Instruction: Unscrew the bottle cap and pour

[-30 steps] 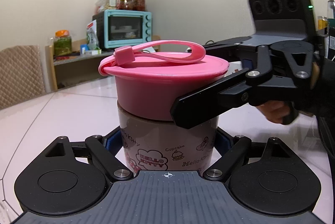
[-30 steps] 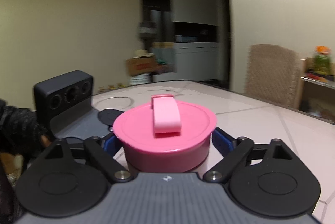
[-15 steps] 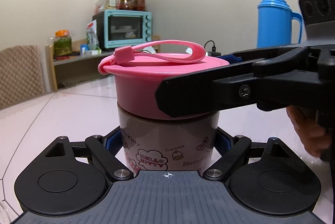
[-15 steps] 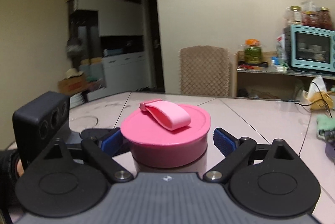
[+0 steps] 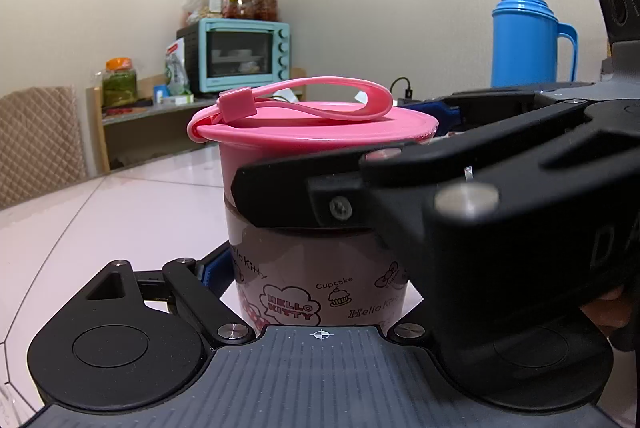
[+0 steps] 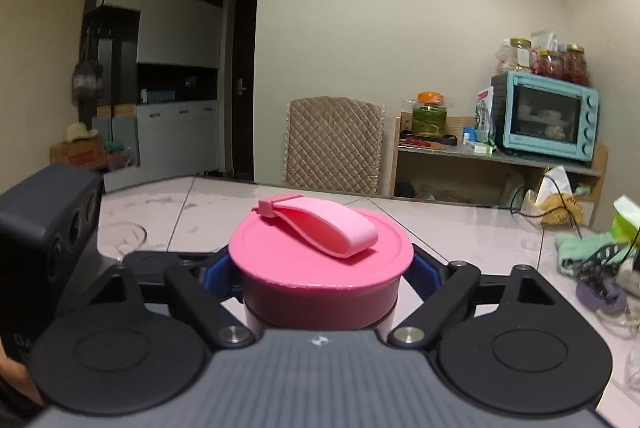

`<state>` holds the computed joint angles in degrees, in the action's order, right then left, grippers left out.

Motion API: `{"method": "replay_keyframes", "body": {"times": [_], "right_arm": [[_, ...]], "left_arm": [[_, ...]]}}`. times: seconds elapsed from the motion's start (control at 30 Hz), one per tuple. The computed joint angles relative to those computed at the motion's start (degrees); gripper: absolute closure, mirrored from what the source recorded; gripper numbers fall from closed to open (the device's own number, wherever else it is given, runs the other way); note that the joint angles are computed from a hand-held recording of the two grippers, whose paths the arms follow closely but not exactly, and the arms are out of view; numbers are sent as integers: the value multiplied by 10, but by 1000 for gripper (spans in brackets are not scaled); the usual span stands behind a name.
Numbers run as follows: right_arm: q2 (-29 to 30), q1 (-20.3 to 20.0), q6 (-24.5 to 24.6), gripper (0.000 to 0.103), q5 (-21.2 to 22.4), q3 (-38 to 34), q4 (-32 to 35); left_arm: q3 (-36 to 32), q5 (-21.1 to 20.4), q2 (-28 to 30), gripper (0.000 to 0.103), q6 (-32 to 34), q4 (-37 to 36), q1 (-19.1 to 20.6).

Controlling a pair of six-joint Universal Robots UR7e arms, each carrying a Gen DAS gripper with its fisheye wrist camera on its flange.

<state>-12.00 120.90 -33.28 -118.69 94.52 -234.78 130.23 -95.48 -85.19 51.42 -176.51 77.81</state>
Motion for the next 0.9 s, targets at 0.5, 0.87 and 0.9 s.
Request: {"method": "replay_keyframes", "body": {"times": [0.5, 0.87, 0.9], "right_arm": [[-143, -126, -116, 18, 315, 123, 179], [-196, -151, -181, 17, 396, 120, 328], [-192, -146, -170, 15, 386, 122, 311]], "left_arm": [[0, 0, 1, 13, 1, -1, 0], [2, 1, 1, 13, 0, -4, -1], [2, 1, 1, 13, 0, -4, -1]]}}
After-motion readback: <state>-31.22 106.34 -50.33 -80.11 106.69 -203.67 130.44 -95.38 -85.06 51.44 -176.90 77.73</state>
